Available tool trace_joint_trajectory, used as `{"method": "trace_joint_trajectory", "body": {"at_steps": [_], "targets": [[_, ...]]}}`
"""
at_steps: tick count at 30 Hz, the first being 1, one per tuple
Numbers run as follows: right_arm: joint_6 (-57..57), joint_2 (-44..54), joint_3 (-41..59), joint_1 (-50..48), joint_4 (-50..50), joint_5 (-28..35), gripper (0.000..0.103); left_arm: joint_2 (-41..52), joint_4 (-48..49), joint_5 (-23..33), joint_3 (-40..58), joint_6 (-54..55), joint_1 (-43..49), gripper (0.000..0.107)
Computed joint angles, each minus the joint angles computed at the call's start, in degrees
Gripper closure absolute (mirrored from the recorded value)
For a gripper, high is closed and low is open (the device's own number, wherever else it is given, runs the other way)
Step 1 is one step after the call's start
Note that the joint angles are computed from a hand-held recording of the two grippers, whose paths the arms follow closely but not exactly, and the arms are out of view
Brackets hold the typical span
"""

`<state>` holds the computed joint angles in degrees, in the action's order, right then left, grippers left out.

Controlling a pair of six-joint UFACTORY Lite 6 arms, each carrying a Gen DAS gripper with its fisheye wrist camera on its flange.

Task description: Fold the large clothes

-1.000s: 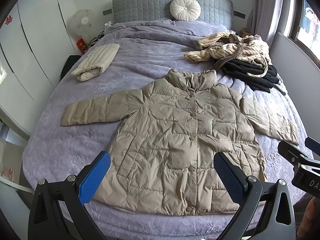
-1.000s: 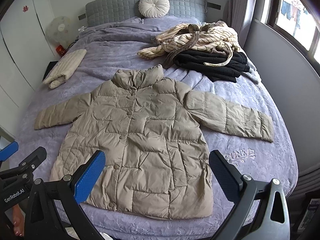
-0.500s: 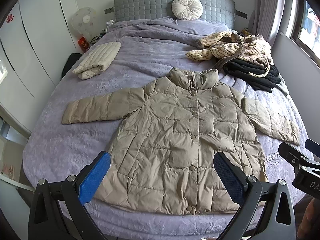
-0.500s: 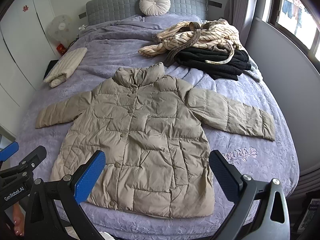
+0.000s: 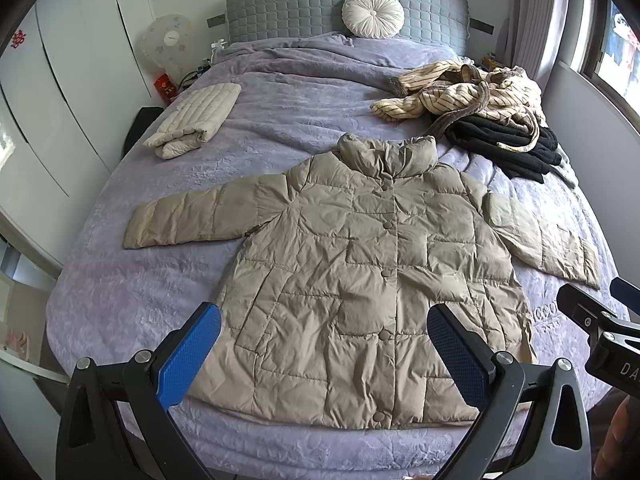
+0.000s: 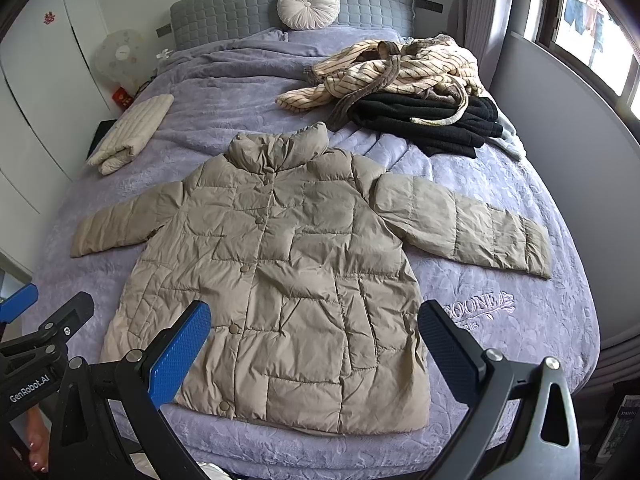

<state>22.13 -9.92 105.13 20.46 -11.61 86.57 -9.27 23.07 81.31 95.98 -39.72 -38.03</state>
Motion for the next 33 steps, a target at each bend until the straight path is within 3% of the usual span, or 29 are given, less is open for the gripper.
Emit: {"method": "trace_joint_trajectory", "body": {"at_steps": [21,33], "targets": [[0.1,-0.2,-0.7,0.5,0.2,-0.1,0.0,0.3,-0.2,0.2,0.5,0.1,0.0,0.004],[0.8,-0.8,-3.8,-0.1,2.1,-1.8,0.0,-3.9,-0.6,-1.1,-5.8,-1.3,-0.2,0.004]]}}
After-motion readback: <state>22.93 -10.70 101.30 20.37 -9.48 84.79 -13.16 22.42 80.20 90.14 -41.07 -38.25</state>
